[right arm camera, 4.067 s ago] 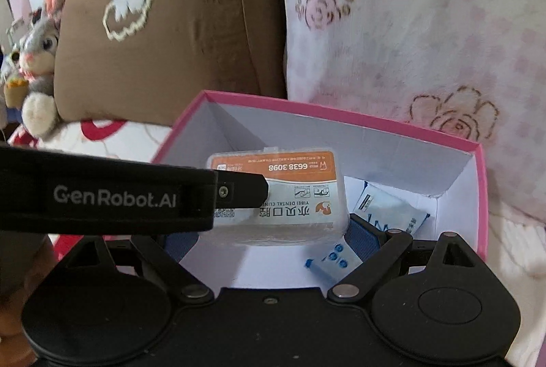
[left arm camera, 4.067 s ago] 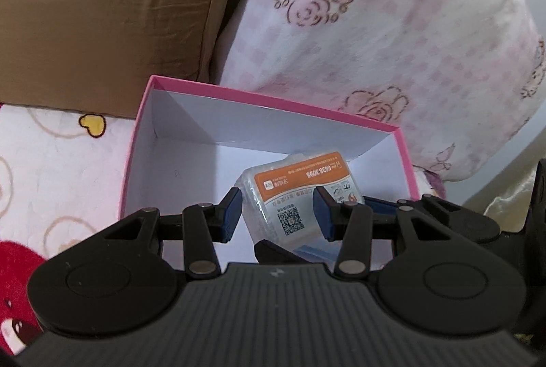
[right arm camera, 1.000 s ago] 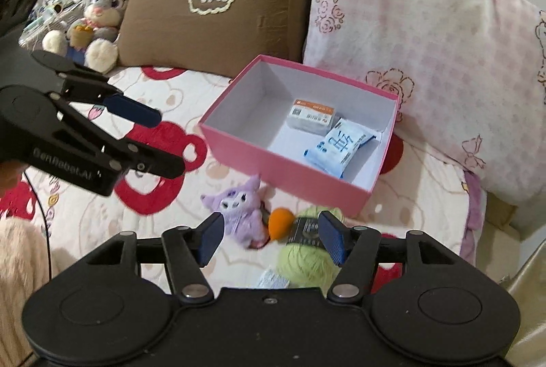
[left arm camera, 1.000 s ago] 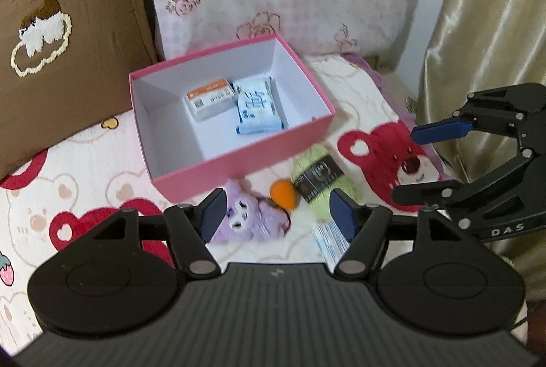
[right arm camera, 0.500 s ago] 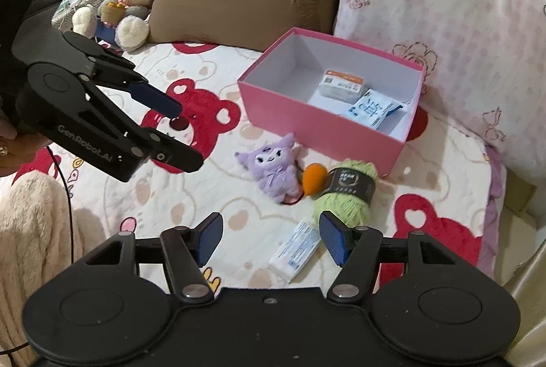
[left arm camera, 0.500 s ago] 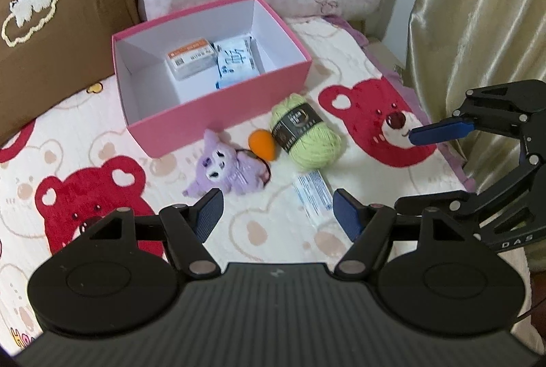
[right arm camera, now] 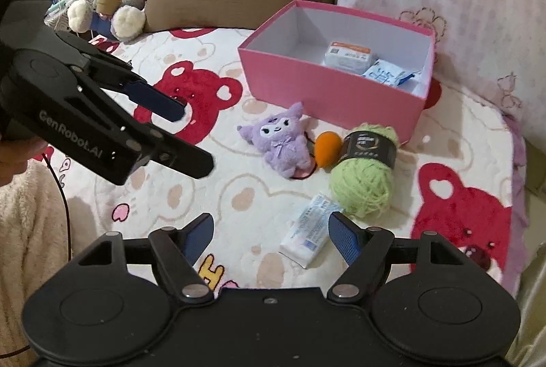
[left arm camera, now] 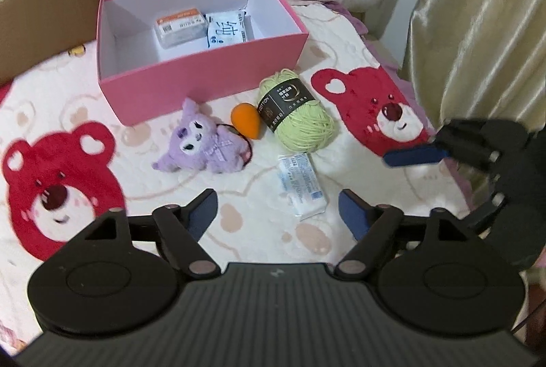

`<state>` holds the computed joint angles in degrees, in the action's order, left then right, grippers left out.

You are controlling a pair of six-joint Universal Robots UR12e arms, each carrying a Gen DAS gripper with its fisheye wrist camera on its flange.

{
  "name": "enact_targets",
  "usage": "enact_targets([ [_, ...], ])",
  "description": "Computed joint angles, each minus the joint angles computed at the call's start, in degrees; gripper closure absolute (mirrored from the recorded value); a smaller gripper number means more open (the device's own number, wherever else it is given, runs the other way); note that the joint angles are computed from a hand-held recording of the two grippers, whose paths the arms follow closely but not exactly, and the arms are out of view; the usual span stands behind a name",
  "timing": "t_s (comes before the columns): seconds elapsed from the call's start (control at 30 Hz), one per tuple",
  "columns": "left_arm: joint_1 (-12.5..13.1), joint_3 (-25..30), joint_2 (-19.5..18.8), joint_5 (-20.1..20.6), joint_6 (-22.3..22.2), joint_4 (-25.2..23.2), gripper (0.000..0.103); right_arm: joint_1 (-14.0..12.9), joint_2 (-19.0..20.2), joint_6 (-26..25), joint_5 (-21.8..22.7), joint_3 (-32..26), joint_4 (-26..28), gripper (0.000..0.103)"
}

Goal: Organize objects
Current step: 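Withdraw the left tool from the box toward the small white packet, then lower the left gripper around the small white packet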

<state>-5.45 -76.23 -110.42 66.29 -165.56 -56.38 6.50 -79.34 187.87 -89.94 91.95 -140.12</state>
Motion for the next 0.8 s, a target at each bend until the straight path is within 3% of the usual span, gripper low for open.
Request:
enact_targets([
  [0.33,-0.7,-4.1,-1.2,-1.6,-5.3,8.3,0.016,1.3,2.8,-1.0,-6.0,3.6,-9.0,0.025],
  [0.5,-0.9,-5.5,-2.0,-2.8,-7.0,11.6,0.016,1.3,3.7,1.6,-7.8,5.1,-12.5,0.024],
  [0.8,-1.9,-7.8,-3.4,-3.2,-9.7,15.7,0.016,0.9,4.7,5.4,-9.0,5.2,-10.8,0.024],
])
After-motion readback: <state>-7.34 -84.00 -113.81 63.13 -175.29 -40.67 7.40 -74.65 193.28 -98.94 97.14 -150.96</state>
